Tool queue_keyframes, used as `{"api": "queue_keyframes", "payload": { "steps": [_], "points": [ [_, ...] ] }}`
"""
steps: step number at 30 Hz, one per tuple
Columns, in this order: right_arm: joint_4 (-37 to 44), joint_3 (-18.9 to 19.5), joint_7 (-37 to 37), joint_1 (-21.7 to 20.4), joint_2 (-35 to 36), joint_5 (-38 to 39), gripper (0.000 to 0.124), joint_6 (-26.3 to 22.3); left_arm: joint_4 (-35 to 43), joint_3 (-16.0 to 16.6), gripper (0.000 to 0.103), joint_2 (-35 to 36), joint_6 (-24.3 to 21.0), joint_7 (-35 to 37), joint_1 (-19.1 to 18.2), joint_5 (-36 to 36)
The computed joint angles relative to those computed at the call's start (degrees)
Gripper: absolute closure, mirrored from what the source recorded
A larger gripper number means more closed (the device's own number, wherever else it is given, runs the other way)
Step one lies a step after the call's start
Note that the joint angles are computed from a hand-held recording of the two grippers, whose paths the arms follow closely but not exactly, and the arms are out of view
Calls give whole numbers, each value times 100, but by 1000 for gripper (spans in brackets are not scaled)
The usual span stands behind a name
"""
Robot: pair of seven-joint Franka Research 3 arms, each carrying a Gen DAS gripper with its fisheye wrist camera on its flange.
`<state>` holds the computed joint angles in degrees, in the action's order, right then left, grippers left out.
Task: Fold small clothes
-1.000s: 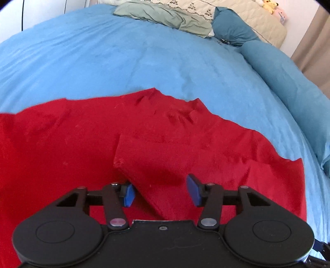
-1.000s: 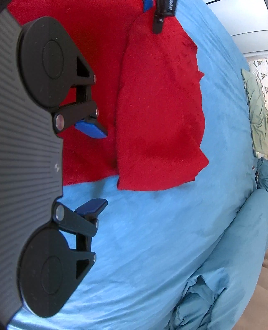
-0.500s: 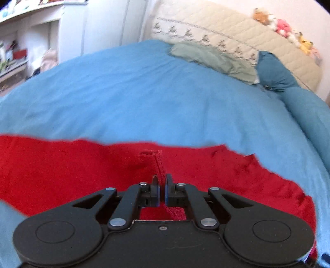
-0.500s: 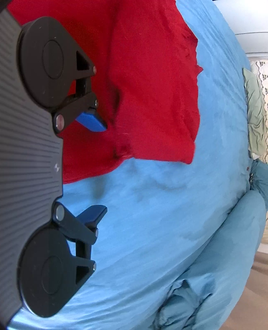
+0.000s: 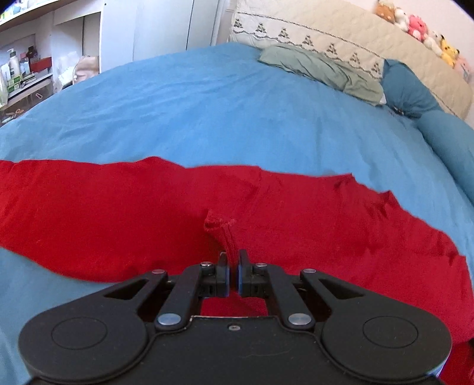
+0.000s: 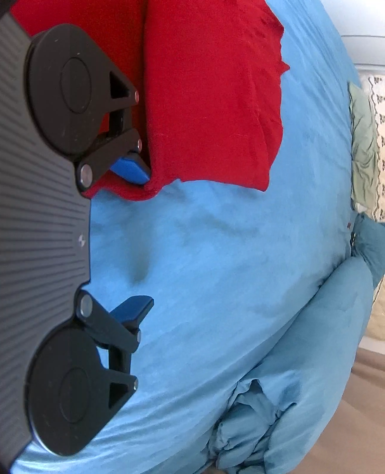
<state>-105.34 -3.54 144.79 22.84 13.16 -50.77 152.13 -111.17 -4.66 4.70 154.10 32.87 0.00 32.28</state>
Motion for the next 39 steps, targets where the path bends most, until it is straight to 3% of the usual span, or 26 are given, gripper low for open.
{"api": "queue_keyframes", "payload": {
  "steps": [6, 9, 11, 13, 14, 16, 18, 21, 24, 27, 29, 34, 36, 39],
  "points": [
    [5, 79, -755, -98, -16, 376, 28, 86, -230, -61, 85, -283, -368, 214, -28, 104],
    [-161, 164, -1262, -181, -269, 849, 27, 88, -197, -138, 76, -507, -1068, -66, -76, 538],
    [-379, 281, -1703, -297, -525, 1264, 26, 532, -159, -206, 63, -643, -1369, -237, -102, 861],
    [-521, 484, -2456, -458, -619, 2187, 21, 1120, -201, -210, 42, -733, -1020, -163, -82, 890],
    [-509, 719, -3258, -596, -555, 3129, 21, 1403, -187, -206, 41, -709, -763, -10, -73, 831],
    [-264, 1002, -4157, -700, -289, 4206, 21, 1513, 5, -219, 39, -484, -465, 447, -88, 584],
    [113, 1156, -4610, -721, 102, 4828, 21, 1362, 312, -234, 39, -127, -386, 915, -126, 249],
    [475, 911, -4420, -525, 447, 5139, 21, 733, 622, -170, 39, 213, -513, 761, -231, 376],
    [109, 796, -4610, -539, 292, 5574, 21, 1019, 634, -119, 39, 308, -425, 886, -230, 168],
    [208, 717, -4929, -471, 190, 5652, 21, 817, 671, -100, 39, 378, -394, 1133, -231, 39],
    [337, 831, -5416, -530, 249, 5882, 21, 1195, 685, -80, 39, 421, -355, 1270, -214, -52],
    [1998, 887, -5925, -468, 1349, 6157, 21, 728, 820, -3, 39, 631, -391, 1239, -233, -144],
    [2598, 725, -5892, -280, 1788, 6016, 21, 545, 776, 19, 39, 648, -334, 1204, -249, -91],
    [3660, 471, -5809, -134, 2509, 5769, 21, -97, 717, 35, 38, 667, -289, 1229, -266, -15]
  ]
}}
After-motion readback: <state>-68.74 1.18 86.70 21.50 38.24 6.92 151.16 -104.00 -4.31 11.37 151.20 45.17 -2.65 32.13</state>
